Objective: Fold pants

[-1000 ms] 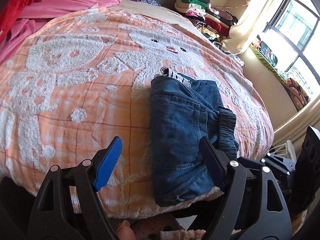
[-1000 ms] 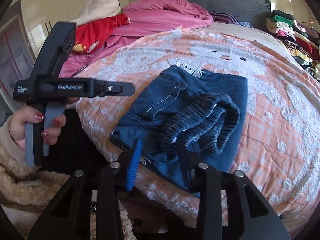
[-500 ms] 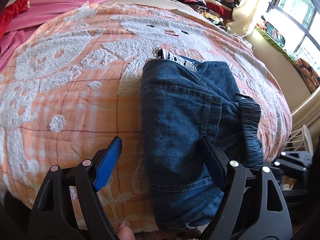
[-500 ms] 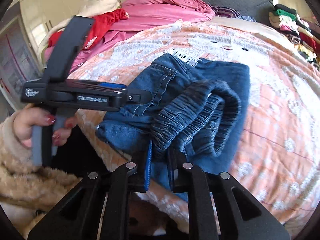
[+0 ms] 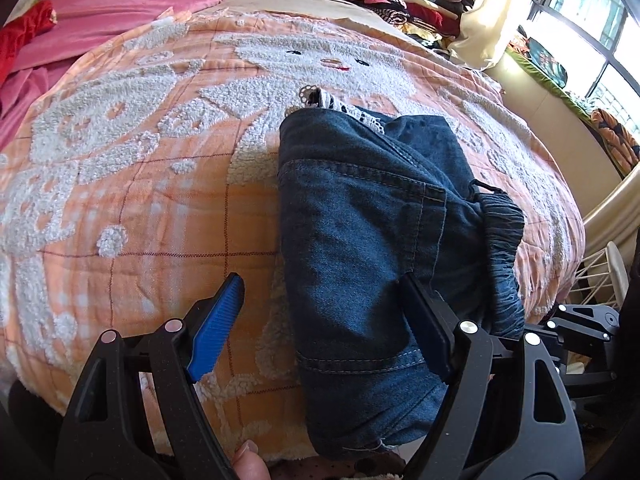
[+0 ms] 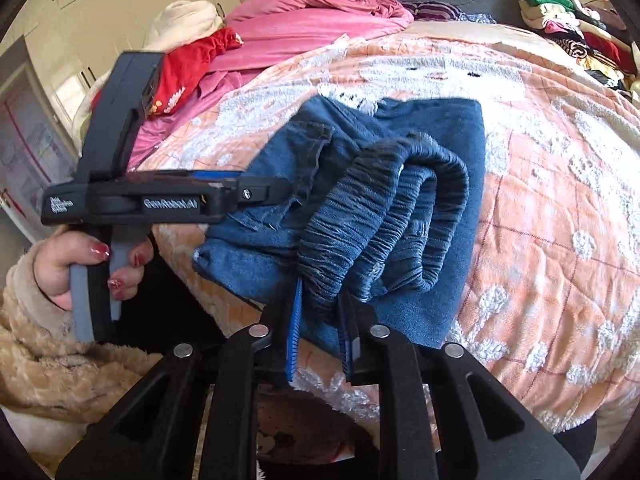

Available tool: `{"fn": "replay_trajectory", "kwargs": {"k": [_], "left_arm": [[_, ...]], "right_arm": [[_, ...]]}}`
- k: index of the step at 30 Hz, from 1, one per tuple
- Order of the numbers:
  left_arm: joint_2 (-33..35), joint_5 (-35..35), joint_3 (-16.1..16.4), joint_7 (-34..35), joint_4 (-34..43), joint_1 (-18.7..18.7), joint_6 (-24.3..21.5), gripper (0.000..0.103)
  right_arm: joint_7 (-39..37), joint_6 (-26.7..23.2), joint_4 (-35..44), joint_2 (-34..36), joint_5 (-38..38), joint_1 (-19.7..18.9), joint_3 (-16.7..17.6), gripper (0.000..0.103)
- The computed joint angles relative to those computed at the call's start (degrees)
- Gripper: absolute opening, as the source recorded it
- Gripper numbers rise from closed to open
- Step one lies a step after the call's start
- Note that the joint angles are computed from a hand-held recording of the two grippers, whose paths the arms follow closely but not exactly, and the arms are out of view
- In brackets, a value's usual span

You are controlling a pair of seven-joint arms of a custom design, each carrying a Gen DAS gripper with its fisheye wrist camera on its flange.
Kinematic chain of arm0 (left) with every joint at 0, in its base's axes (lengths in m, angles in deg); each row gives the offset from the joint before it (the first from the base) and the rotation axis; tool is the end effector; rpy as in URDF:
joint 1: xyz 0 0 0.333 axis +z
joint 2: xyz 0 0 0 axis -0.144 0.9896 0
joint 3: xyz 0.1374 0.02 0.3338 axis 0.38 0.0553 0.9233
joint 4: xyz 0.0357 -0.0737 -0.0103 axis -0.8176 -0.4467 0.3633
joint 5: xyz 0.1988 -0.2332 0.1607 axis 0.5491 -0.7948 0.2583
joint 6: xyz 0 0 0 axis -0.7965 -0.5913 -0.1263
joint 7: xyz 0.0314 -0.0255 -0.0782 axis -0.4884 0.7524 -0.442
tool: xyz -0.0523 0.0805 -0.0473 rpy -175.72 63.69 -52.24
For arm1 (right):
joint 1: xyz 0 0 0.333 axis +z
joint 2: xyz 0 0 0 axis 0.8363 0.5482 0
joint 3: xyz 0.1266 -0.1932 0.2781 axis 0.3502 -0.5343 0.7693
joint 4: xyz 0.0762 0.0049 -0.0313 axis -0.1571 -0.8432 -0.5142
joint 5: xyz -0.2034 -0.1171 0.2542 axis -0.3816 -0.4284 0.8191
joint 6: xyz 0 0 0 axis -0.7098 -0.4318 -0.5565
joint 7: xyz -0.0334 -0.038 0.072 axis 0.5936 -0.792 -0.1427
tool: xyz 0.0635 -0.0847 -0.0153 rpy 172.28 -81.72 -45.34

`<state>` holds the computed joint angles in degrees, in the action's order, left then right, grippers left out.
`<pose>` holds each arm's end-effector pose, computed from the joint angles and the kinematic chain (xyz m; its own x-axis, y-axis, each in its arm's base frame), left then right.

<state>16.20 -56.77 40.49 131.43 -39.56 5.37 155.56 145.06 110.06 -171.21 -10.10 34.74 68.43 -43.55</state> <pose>0.6639 -0.1085 0.3078 -0.5274 -0.8208 0.2193 -0.7581 0.3381 -0.5577 0.5509 0.2194 0.3138 0.1800 -0.9443 -0.2755 -0.7773 0.0351 -0.6281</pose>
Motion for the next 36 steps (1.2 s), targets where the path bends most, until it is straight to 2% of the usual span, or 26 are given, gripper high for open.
{"fn": "replay_trajectory", "kwargs": {"k": [3,4,5,6,9,12,14,19,26,27,29,33,36], "left_arm": [[-0.3,-0.4,-0.8,0.5,-0.4,0.8,-0.1,0.072],[-0.4,-0.6,-1.1,0.8,-0.6,1.0,-0.1,0.072],[-0.5,-0.9,-1.4,1.0,-0.7,1.3,-0.2,0.072],[-0.6,-1.1,-1.6,1.1,-0.7,1.5,-0.5,0.072],[-1.0,-2.0,-2.1,2.1,-1.0,1.8,-0.3,0.072],[-1.3,-2.7,-2.4,2.8,-1.2,2.0,0.1,0.072],[-1.4,-3.0,-2.5,3.3,-1.3,2.0,0.4,0.072],[-1.2,-3.1,-2.2,3.6,-0.7,1.6,0.3,0.072],[0.7,-2.0,0.4,1.6,2.7,-0.7,-2.6,0.072],[1.1,-2.0,0.5,1.5,3.4,-0.8,-3.2,0.072],[1.7,-2.1,0.8,1.4,4.5,-1.0,-4.3,0.072],[3.8,-3.5,0.9,1.0,8.8,-0.8,-10.4,0.072],[4.9,-4.5,2.4,0.5,11.9,-2.2,-13.6,0.072]], "right_arm": [[0.5,2.1,-2.0,-1.8,1.5,1.4,-1.2,0.033],[0.2,2.6,-2.5,-2.4,2.9,3.1,-2.8,0.037],[-0.2,3.1,-3.1,-3.0,4.6,5.0,-4.7,0.046],[-0.7,3.6,-3.5,-3.4,6.2,6.5,-6.0,0.049],[-0.4,5.7,-4.8,-4.2,8.4,6.9,-6.6,0.05],[-0.7,6.8,-5.7,-4.8,10.7,7.6,-7.7,0.06],[-1.5,6.8,-5.5,-4.8,13.0,8.9,-9.0,0.063],[0.1,6.5,-4.7,-4.0,12.3,5.8,-7.3,0.07],[6.8,3.8,-1.2,-0.3,3.5,-3.7,-0.2,0.071],[7.6,3.6,-0.8,0.2,2.4,-4.6,0.6,0.081],[8.3,3.8,-0.5,0.7,2.8,-3.5,-0.6,0.087],[11.4,4.6,0.1,2.2,-1.7,-8.1,3.1,0.087],[14.2,5.7,1.1,4.0,-7.2,-12.7,6.7,0.087]]}}
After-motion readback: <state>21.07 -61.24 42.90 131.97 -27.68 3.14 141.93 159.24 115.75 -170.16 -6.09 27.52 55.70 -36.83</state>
